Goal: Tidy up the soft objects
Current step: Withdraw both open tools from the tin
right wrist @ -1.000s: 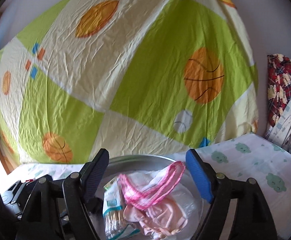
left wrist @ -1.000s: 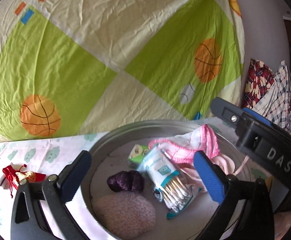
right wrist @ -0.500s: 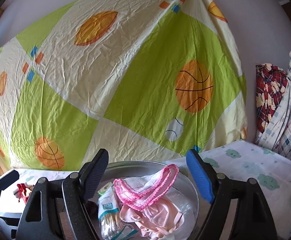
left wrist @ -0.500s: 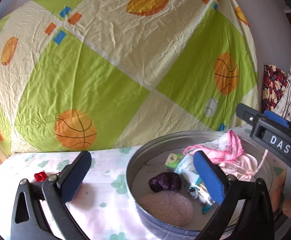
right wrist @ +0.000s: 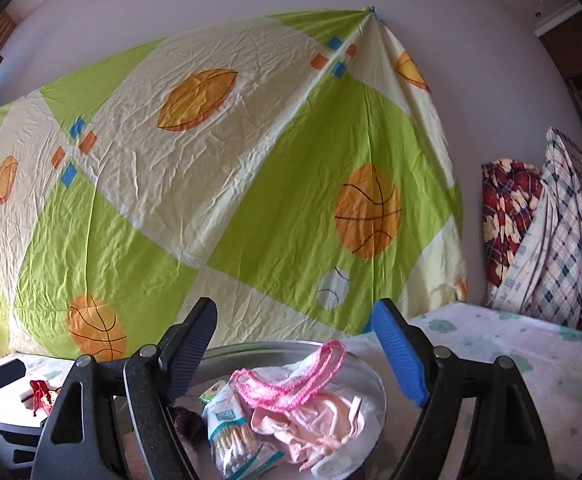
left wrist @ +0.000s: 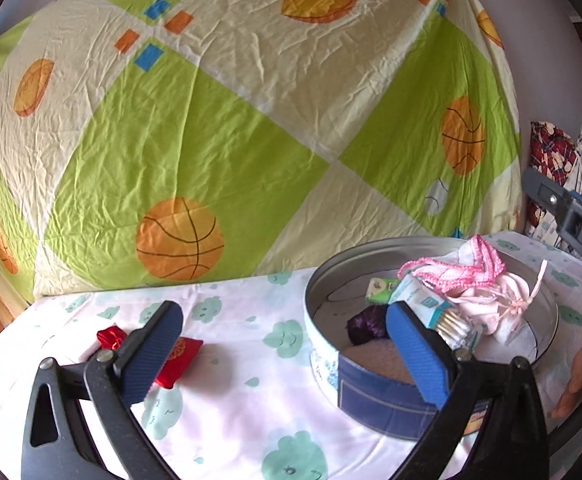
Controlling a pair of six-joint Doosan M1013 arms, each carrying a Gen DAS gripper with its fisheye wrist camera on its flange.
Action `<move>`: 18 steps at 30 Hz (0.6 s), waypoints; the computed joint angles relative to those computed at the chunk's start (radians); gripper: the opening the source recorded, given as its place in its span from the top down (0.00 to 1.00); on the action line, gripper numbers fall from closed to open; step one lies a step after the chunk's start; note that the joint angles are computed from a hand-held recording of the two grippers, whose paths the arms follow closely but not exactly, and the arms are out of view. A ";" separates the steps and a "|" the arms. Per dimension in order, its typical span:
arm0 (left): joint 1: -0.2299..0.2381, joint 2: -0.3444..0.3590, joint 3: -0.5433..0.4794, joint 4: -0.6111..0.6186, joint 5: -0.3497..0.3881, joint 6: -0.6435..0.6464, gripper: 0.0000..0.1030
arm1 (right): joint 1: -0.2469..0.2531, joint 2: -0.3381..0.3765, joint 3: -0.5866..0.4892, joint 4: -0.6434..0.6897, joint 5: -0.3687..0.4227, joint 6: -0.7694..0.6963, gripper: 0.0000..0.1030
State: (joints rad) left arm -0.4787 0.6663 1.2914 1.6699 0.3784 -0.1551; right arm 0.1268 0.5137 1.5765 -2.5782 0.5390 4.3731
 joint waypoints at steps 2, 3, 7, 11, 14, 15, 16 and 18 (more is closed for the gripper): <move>0.005 -0.007 0.014 0.028 -0.002 -0.028 0.00 | 0.006 -0.004 0.006 0.017 0.004 -0.004 0.21; 0.006 -0.010 0.019 0.038 0.002 -0.034 0.00 | 0.010 -0.006 0.008 0.027 0.004 -0.014 0.21; 0.016 -0.020 0.038 0.059 0.003 -0.027 0.00 | 0.023 -0.010 0.008 0.070 -0.025 -0.044 0.20; 0.030 -0.030 0.058 0.081 0.010 -0.046 0.00 | 0.038 -0.008 0.003 0.089 -0.035 -0.075 0.20; 0.046 -0.037 0.068 0.065 0.006 -0.056 0.00 | 0.049 -0.003 -0.006 0.098 -0.056 -0.086 0.20; 0.052 -0.039 0.071 0.060 0.003 -0.061 0.00 | 0.054 -0.002 -0.008 0.098 -0.059 -0.088 0.20; 0.057 -0.041 0.074 0.057 0.004 -0.062 0.00 | 0.058 0.000 -0.010 0.094 -0.060 -0.089 0.20; 0.066 -0.043 0.079 0.050 0.013 -0.060 0.00 | 0.068 0.005 -0.016 0.077 -0.062 -0.083 0.20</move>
